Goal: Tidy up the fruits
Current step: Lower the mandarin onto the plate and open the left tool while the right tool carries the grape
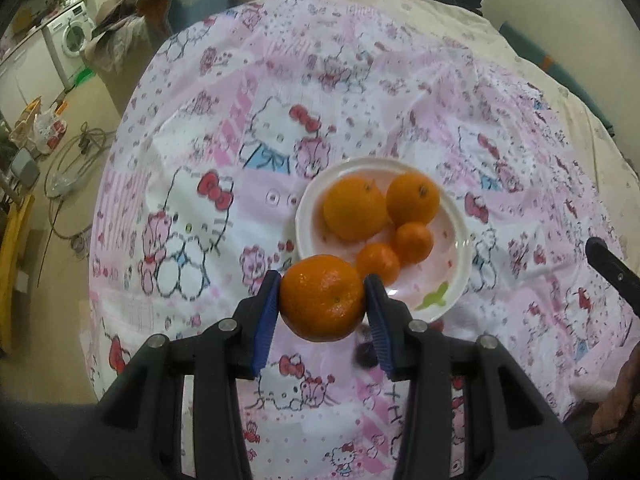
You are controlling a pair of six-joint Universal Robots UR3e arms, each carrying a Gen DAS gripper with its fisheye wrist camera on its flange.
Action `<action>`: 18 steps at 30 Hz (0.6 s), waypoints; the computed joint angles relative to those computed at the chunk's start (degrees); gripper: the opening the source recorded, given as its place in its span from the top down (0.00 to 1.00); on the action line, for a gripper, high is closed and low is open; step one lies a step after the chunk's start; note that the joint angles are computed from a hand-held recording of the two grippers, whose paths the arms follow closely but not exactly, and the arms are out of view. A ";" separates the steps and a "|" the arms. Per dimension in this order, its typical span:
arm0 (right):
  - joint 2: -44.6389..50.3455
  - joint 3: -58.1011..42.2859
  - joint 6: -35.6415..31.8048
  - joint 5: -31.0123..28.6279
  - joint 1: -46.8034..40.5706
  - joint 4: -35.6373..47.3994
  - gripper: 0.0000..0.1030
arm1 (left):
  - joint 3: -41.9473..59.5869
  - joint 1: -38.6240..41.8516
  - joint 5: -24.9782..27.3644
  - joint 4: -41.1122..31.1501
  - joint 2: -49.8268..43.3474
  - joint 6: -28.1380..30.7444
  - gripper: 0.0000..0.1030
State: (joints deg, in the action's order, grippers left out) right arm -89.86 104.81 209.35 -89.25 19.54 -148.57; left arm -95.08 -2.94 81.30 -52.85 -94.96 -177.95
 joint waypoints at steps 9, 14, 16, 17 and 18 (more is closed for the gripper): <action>4.85 -4.88 -3.01 4.52 -4.26 -1.88 0.76 | 13.54 -1.67 0.72 -4.41 -8.79 1.22 0.63; 9.08 -7.31 -3.60 7.49 -6.00 -2.00 0.76 | 20.21 -2.83 1.50 -7.52 -14.81 2.34 0.63; 10.80 -8.71 -3.78 7.74 -6.23 -0.89 0.75 | 21.43 -3.07 1.18 -8.58 -16.55 3.17 0.63; 11.47 -8.97 -3.87 8.21 -6.40 -0.75 0.75 | 21.20 -2.89 0.77 -8.48 -16.97 2.88 0.63; 12.39 -9.36 -4.05 9.33 -6.80 -0.48 0.75 | 20.92 -2.66 0.21 -8.40 -17.48 2.59 0.63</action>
State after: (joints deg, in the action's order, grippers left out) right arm -77.48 95.45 205.29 -79.92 12.75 -149.04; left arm -74.15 -5.61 81.51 -61.24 -112.44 -175.36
